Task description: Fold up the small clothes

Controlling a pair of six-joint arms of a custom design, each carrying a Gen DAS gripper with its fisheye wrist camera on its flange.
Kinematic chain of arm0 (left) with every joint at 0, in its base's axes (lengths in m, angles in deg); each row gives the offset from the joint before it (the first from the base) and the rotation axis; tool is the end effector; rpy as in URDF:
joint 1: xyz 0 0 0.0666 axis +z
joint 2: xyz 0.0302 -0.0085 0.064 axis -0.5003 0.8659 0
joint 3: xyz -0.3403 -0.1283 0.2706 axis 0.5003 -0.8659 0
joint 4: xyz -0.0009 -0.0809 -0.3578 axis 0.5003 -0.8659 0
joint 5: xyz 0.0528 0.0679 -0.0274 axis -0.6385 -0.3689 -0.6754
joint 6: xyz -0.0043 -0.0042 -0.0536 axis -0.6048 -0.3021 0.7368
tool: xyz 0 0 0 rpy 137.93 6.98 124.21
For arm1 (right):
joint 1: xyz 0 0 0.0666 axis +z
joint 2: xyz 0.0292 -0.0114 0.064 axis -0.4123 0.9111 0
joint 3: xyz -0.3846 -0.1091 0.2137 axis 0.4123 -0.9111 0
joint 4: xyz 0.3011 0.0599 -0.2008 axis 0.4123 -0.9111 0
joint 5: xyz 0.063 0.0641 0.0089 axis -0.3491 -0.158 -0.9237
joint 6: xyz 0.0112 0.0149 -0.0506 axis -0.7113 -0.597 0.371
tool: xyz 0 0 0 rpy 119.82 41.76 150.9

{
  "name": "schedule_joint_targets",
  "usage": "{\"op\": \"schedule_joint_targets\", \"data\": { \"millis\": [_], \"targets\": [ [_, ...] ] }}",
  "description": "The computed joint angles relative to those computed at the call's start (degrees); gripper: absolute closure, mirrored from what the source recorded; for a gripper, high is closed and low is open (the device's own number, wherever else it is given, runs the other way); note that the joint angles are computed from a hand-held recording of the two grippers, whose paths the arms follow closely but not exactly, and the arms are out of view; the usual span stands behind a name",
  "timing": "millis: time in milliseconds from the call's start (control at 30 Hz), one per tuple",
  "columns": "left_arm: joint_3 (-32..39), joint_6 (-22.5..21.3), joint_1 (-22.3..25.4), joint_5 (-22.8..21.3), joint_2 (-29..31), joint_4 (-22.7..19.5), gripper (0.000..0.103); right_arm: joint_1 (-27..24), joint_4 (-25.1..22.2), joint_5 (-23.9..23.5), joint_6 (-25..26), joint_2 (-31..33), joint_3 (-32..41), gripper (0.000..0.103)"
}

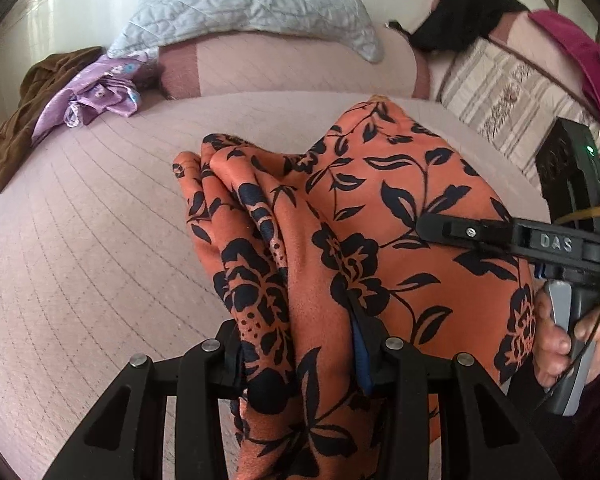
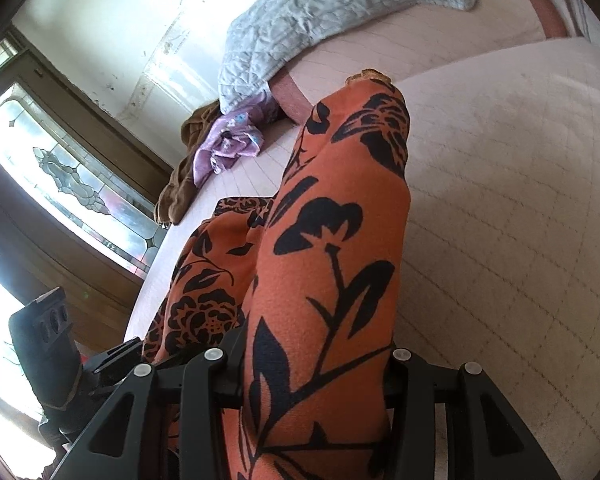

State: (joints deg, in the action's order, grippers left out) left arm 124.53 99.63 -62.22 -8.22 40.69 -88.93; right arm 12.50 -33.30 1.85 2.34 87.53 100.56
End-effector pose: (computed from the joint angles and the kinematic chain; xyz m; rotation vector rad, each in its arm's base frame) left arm 0.2926 -0.1806 0.4032 0.2782 2.4823 -0.2385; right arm 0.5034 0.3866 0.3326 -0.1399 2.4654 0.8595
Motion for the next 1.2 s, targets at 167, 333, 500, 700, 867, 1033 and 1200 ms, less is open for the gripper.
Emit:
{"op": "schedule_joint_targets", "data": {
  "millis": [167, 333, 500, 700, 867, 1033, 1200],
  "targets": [
    [0.03, -0.94, -0.65, -0.71, 1.46, -2.14, 0.059, -1.05, -0.03, -2.96, -1.67, 1.54, -1.59, 0.057],
    [0.06, -2.30, -0.95, -3.07, 0.66, -2.83, 0.050, -2.34, 1.82, -6.28, -7.25, 2.65, -2.42, 0.045],
    [-2.07, -2.19, -4.24, -11.47, -2.74, -2.39, 0.042, -0.89, -4.39, -0.08, -3.95, 1.24, -0.19, 0.044],
    [-5.88, 4.75, -6.78, -15.94, -6.16, -1.71, 0.040, 1.03, -4.47, 12.45, -1.73, -4.02, -2.59, 0.044],
    [-8.12, 7.64, -7.66, -18.31, -6.95, -0.25, 0.029, 2.81, -2.89, 13.83, 0.69, -2.82, 0.69, 0.049],
    [-7.44, 10.00, -9.21, -21.22, -6.77, -2.45, 0.026, 4.08, -12.42, 15.03, 0.14, 3.51, 7.58, 0.048],
    [-3.09, 17.33, -14.23, -28.56, -5.91, -11.56, 0.026, 6.28, -18.69, 18.40, 1.52, 2.94, 11.86, 0.048]
  ]
}}
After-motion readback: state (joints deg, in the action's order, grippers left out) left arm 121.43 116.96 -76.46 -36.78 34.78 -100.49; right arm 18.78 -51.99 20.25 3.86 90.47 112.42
